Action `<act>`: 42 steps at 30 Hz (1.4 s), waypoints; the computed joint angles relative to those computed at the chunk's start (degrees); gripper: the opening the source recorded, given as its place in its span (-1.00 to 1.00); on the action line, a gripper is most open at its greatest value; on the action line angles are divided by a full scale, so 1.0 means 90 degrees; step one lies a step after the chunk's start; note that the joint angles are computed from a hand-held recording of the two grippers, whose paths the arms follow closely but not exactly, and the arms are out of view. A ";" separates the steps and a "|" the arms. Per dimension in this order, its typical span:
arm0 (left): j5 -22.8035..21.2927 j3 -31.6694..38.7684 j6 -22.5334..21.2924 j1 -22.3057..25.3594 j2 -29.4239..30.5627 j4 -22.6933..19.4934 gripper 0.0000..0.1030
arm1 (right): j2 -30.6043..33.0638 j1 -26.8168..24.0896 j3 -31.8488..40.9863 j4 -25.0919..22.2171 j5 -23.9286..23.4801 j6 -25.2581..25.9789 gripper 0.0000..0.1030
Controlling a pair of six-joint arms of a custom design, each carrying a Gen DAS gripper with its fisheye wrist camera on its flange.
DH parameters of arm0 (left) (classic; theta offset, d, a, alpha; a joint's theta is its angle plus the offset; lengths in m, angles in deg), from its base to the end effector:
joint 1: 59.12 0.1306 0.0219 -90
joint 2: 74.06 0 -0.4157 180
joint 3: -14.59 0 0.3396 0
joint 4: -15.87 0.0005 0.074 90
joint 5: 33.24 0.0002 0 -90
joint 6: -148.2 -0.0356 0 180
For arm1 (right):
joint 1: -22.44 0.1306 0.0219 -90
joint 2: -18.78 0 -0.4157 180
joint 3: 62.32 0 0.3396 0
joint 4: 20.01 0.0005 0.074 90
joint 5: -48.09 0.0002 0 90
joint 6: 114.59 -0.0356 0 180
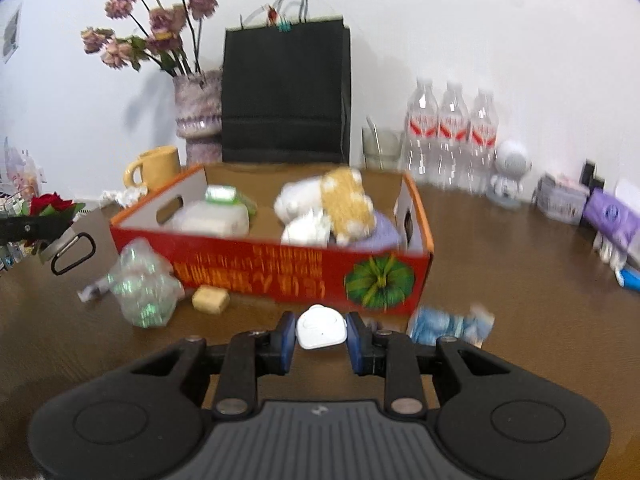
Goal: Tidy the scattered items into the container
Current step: 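Carry both items into the box and release them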
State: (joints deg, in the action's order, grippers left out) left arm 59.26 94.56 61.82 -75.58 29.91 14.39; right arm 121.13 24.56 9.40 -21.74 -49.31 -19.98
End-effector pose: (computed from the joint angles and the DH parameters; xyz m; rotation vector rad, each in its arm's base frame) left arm 0.5090 -0.1525 0.3486 0.2541 2.0092 -0.2663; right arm 0.4948 0.0224 0.3050 -0.2008 2.1229 0.1123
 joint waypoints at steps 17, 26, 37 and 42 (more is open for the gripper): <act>0.0479 0.5474 0.0235 -0.0307 0.2799 -0.3851 -0.20 | 0.1820 0.0133 0.3948 -0.2603 0.0096 0.0198 -0.50; 0.0241 0.8404 0.0066 -0.0531 0.4680 -0.5958 -0.20 | 0.3116 0.0142 0.5733 -0.4267 0.0355 0.0183 -0.50; -0.0035 0.8434 -0.0157 -0.0632 0.4761 -0.6039 0.11 | 0.3381 0.0128 0.6050 -0.4680 0.0338 0.0122 -0.35; 0.0039 0.7087 -0.0177 -0.0578 0.4000 -0.4943 0.69 | 0.3150 0.0117 0.5712 -0.4390 0.0470 0.0118 0.34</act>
State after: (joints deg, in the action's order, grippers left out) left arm 59.60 158.34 60.23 -80.78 65.91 -30.09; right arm 149.48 25.62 60.81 -61.25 -45.08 -18.92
